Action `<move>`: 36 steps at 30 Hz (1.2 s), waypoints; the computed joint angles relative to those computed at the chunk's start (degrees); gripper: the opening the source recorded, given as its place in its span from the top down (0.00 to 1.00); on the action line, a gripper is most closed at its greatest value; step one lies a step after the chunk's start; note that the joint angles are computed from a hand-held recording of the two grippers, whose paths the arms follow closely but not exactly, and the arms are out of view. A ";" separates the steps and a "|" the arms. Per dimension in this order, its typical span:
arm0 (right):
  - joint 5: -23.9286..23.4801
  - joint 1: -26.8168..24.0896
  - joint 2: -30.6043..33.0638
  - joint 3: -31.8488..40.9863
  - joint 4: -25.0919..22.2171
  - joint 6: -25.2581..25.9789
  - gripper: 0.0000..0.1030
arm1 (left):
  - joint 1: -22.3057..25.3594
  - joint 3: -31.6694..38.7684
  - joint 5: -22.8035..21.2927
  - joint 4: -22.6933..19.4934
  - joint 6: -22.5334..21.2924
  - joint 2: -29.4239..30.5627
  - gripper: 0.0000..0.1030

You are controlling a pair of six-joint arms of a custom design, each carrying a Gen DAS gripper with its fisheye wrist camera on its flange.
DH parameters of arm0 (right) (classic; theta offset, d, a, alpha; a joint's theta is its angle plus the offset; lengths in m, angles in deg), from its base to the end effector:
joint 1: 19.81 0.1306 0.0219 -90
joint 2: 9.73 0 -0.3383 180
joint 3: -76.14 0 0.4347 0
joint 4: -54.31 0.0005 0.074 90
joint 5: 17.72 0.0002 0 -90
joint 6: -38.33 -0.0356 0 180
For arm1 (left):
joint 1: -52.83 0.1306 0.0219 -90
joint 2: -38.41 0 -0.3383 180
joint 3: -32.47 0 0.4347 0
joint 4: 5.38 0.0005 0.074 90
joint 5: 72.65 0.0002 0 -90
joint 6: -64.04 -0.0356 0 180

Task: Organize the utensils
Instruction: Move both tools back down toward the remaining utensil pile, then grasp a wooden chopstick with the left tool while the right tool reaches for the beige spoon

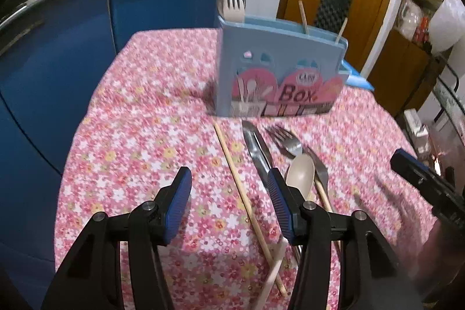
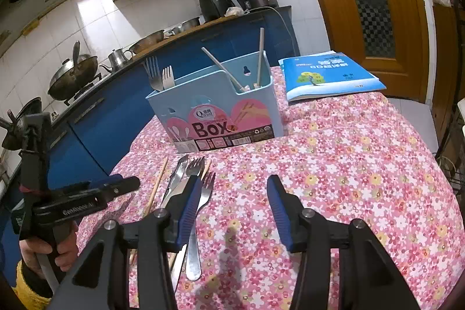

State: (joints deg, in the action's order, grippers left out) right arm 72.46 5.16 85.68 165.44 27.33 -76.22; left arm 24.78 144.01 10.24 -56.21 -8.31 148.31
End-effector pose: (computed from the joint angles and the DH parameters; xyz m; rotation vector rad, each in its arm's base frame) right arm 0.5240 0.2433 0.3611 -0.0062 2.1904 0.4940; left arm 0.5692 -0.2989 0.3783 0.1644 2.4261 -0.2120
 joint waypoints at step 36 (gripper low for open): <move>-1.81 -1.64 -2.12 -3.45 2.05 -2.61 0.50 | 1.53 8.81 5.74 -9.24 0.16 7.72 0.98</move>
